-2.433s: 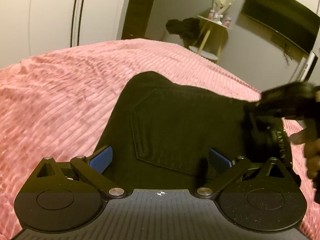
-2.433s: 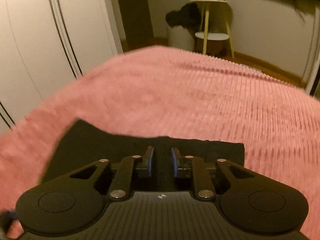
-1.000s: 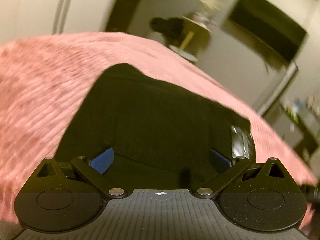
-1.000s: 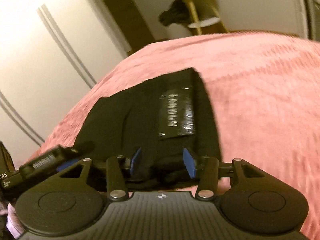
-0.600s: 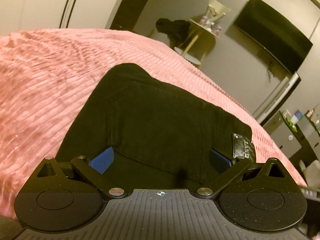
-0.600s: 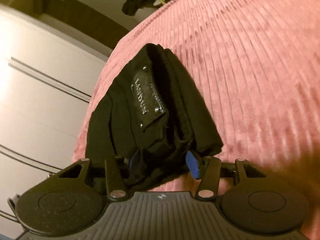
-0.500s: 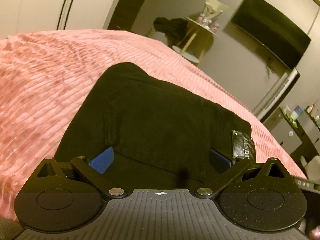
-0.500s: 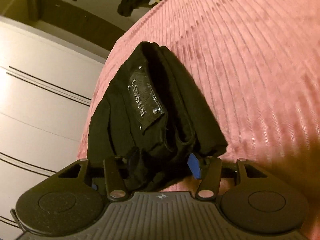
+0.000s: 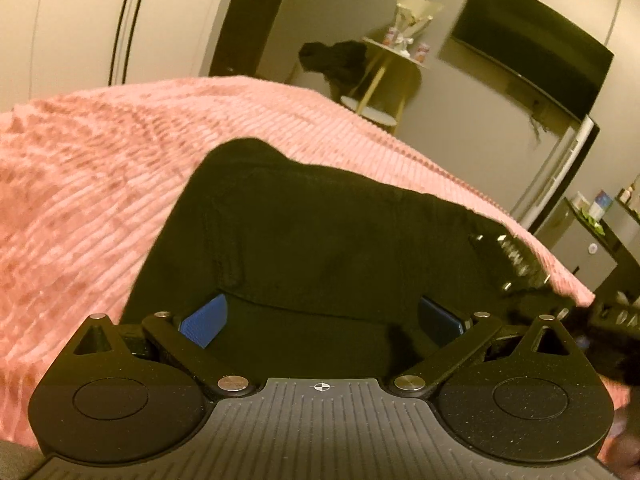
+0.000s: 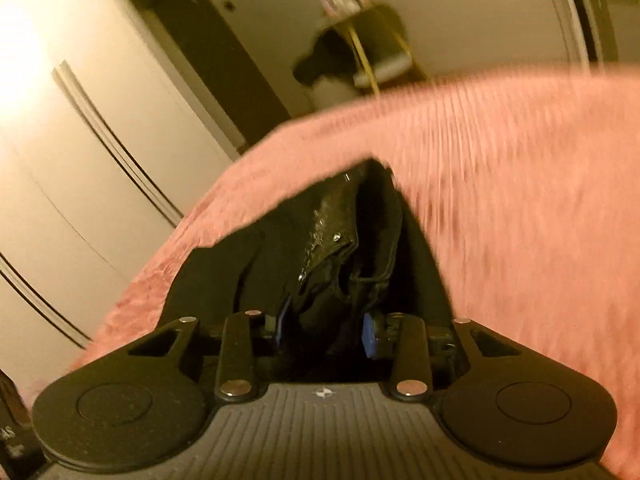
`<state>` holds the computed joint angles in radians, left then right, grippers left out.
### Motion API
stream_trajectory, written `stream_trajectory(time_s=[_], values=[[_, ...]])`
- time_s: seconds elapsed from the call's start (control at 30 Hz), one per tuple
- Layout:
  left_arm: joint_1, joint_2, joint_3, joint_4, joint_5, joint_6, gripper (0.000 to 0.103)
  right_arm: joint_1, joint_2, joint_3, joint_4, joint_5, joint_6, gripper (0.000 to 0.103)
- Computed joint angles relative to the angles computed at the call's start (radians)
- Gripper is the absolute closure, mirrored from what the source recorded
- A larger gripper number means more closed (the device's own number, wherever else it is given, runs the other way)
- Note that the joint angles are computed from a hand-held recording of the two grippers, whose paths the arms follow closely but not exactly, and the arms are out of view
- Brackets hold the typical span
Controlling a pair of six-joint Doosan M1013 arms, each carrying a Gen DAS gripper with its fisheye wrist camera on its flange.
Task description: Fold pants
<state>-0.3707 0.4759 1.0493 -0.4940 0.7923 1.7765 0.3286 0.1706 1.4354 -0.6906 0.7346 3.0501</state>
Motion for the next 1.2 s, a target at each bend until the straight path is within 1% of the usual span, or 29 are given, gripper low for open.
stream_trajectory(time_s=[0.07,0.1,0.13,0.17,0.2,0.23,0.3,0.33,0.37,0.4,0.43,0.5,0.6,0.67,0.73,0.8,0.87,0.97,1.03,1.1,1.17,1.2], values=[[-0.002,-0.004,0.006,-0.005,-0.013,0.021,0.000,0.010,0.007,-0.010,-0.059,0.045,0.010,0.071],[-0.003,-0.003,0.005,-0.004,-0.012,0.030,0.000,0.008,0.010,-0.013,-0.044,0.065,-0.015,0.070],[-0.004,0.001,0.000,0.004,-0.003,0.030,0.000,0.000,0.016,-0.017,-0.001,0.082,-0.049,0.070],[-0.007,0.006,-0.009,0.025,0.010,0.020,0.000,-0.010,0.023,-0.021,0.051,0.096,-0.083,0.070],[-0.012,0.012,-0.020,0.054,0.026,0.008,0.000,-0.020,0.037,-0.034,0.118,0.128,-0.141,0.069],[-0.018,0.019,-0.032,0.085,0.045,0.006,0.000,-0.021,0.050,-0.043,0.145,0.150,-0.178,0.068],[-0.030,0.018,-0.029,0.138,0.040,0.026,0.000,-0.014,0.066,-0.065,0.134,0.179,-0.256,0.067],[-0.036,0.016,-0.026,0.163,0.037,0.035,0.000,-0.011,0.061,-0.065,0.137,0.180,-0.274,0.066],[-0.038,0.014,-0.024,0.165,0.038,0.047,0.000,-0.015,0.056,-0.062,0.148,0.170,-0.272,0.064],[-0.036,0.014,-0.022,0.152,0.038,0.057,0.000,-0.023,0.040,-0.048,0.166,0.145,-0.243,0.057],[-0.032,0.014,-0.022,0.135,0.040,0.060,0.000,-0.031,0.026,-0.036,0.183,0.129,-0.208,0.053],[-0.025,0.016,-0.026,0.111,0.045,0.049,0.000,-0.044,-0.004,-0.005,0.182,0.099,-0.134,0.051],[-0.020,0.021,-0.032,0.096,0.051,0.038,0.000,-0.025,-0.023,0.006,0.030,0.131,-0.013,0.051],[-0.024,0.022,-0.034,0.109,0.050,0.039,0.000,-0.018,-0.022,0.005,-0.058,0.121,0.020,0.051],[-0.029,0.023,-0.034,0.126,0.048,0.042,0.000,-0.024,-0.003,-0.024,-0.044,0.100,-0.063,0.054],[-0.032,0.021,-0.031,0.138,0.045,0.040,0.000,-0.030,0.030,-0.065,-0.023,0.082,-0.180,0.069],[-0.031,0.020,-0.030,0.136,0.044,0.035,0.000,-0.031,0.069,-0.112,-0.011,0.071,-0.300,0.072],[-0.024,0.018,-0.030,0.108,0.044,0.017,0.000,-0.037,0.113,-0.158,0.031,0.050,-0.418,0.073],[-0.011,0.016,-0.034,0.074,0.037,-0.017,0.000,-0.034,0.142,-0.189,0.070,0.087,-0.496,0.073],[-0.001,0.016,-0.038,0.076,0.003,-0.080,0.000,-0.048,0.172,-0.203,0.155,0.134,-0.570,0.075],[0.007,0.020,-0.044,0.114,-0.050,-0.183,0.000,-0.046,0.168,-0.167,0.116,0.087,-0.587,0.076],[0.012,0.035,-0.068,0.130,-0.040,-0.232,0.000,-0.044,0.169,-0.169,0.109,0.088,-0.605,0.076]])
